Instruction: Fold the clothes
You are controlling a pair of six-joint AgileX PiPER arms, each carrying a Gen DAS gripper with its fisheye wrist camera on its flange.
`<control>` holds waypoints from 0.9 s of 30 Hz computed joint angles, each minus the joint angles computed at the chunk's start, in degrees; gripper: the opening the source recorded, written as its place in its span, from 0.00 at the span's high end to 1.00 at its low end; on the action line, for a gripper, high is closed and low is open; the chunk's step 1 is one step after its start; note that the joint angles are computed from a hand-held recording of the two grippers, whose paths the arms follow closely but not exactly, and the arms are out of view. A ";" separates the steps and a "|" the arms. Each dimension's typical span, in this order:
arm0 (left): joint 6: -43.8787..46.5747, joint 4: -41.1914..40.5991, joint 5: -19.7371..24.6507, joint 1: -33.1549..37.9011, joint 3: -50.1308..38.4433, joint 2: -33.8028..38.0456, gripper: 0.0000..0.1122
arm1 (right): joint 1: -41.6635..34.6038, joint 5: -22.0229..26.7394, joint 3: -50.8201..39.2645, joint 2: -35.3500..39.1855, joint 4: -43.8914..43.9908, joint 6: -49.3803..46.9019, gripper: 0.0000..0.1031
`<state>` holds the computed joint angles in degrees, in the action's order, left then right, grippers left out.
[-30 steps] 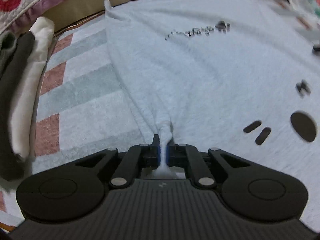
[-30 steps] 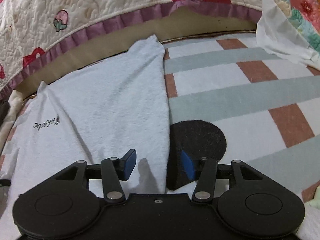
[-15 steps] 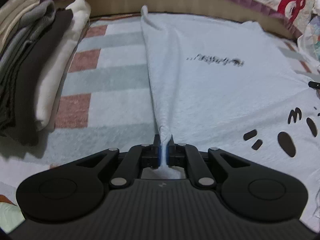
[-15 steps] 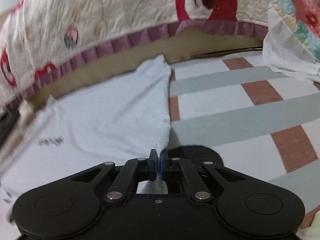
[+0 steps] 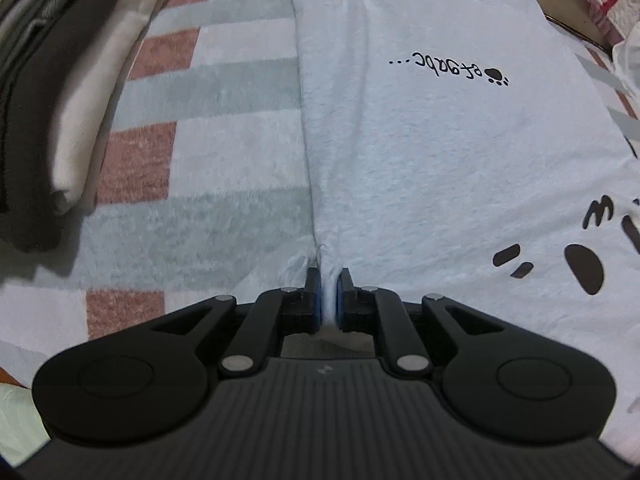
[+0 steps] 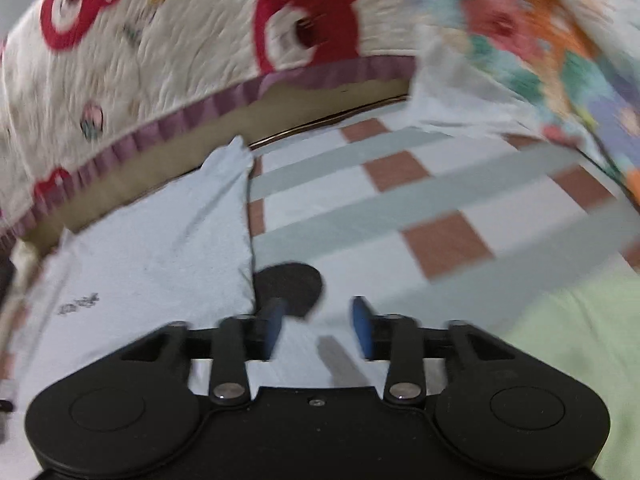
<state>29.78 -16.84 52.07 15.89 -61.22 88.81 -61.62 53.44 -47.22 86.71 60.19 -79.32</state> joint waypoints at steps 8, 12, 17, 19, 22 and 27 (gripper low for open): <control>1.45 11.02 4.67 -0.18 -1.55 -4.60 0.83 | -17.40 11.35 1.85 5.06 -3.85 -6.77 0.46; 1.84 8.66 5.56 4.65 -0.76 -5.61 0.75 | -11.12 1.39 5.87 2.60 -5.61 -7.24 0.43; 1.42 2.38 6.56 13.18 1.30 -6.52 0.69 | -7.83 -7.51 11.84 1.92 2.08 -10.35 0.31; 1.24 -0.74 7.61 16.82 2.11 -6.21 0.69 | -8.04 -8.28 13.52 2.48 7.31 -13.68 0.29; 0.97 -3.52 8.20 21.10 3.35 -6.18 0.69 | -8.86 -5.34 13.92 2.67 11.82 -21.46 0.94; 3.44 -5.61 11.38 26.66 3.69 -8.80 0.67 | -17.64 5.08 16.75 -7.28 14.90 -35.35 0.95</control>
